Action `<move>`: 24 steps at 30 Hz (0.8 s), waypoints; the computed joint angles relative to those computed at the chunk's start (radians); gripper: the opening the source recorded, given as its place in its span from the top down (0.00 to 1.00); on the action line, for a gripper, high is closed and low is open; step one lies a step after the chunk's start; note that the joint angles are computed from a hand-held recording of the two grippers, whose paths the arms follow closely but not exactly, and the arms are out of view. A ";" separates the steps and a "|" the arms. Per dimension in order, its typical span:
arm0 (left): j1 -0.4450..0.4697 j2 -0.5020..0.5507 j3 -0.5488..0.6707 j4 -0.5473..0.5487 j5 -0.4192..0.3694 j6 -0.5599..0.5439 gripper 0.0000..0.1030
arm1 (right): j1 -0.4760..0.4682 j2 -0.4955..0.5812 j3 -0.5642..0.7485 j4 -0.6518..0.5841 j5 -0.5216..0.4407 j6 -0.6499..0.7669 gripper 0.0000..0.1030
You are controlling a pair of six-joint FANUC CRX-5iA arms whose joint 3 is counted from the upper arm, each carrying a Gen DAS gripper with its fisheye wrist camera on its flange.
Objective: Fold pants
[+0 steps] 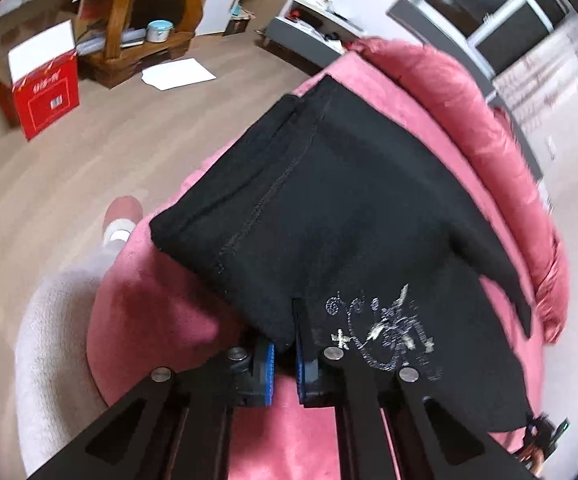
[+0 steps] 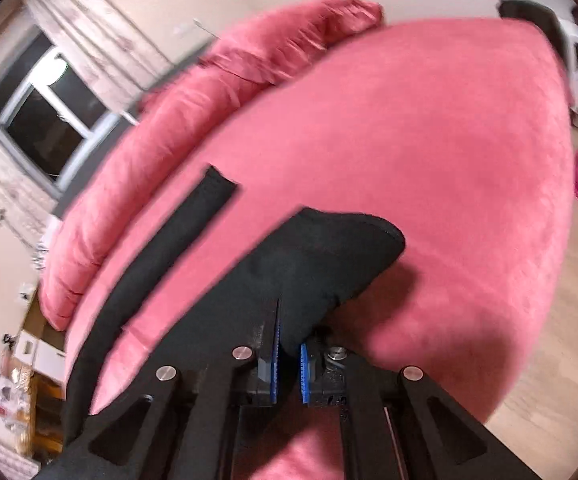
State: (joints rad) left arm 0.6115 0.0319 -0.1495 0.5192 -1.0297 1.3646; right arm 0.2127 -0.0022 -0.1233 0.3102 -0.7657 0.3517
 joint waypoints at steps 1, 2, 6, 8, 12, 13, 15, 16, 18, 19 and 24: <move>0.001 0.012 0.014 -0.027 -0.016 0.030 0.82 | -0.001 0.021 0.021 -0.025 -0.044 0.015 0.90; 0.007 0.021 0.021 -0.028 -0.028 0.052 0.79 | -0.005 0.025 0.018 -0.045 -0.048 0.000 0.89; 0.076 0.012 -0.008 0.045 -0.022 0.121 0.75 | 0.015 -0.004 -0.030 0.092 -0.067 -0.194 0.65; 0.099 -0.015 0.002 -0.005 0.017 0.190 0.73 | 0.057 0.007 -0.022 0.258 -0.205 -0.346 0.64; 0.127 -0.062 0.012 -0.077 0.148 0.272 0.67 | 0.125 0.006 -0.029 0.521 -0.323 -0.515 0.56; 0.127 -0.057 0.020 -0.073 0.162 0.259 0.66 | 0.138 0.006 -0.028 0.562 -0.286 -0.489 0.56; 0.115 -0.036 0.041 -0.047 0.168 0.219 0.64 | 0.154 0.025 -0.001 0.566 -0.224 -0.402 0.56; 0.105 -0.021 0.050 -0.027 0.168 0.194 0.62 | 0.166 0.041 0.019 0.547 -0.146 -0.323 0.56; 0.078 0.014 0.065 0.028 0.173 0.129 0.54 | 0.183 0.095 0.068 0.491 -0.046 -0.209 0.54; 0.060 0.035 0.083 0.046 0.164 0.099 0.51 | 0.203 0.137 0.121 0.407 -0.001 -0.088 0.54; -0.031 0.191 0.270 0.055 0.089 0.025 0.49 | 0.248 0.327 0.372 0.011 0.039 0.369 0.54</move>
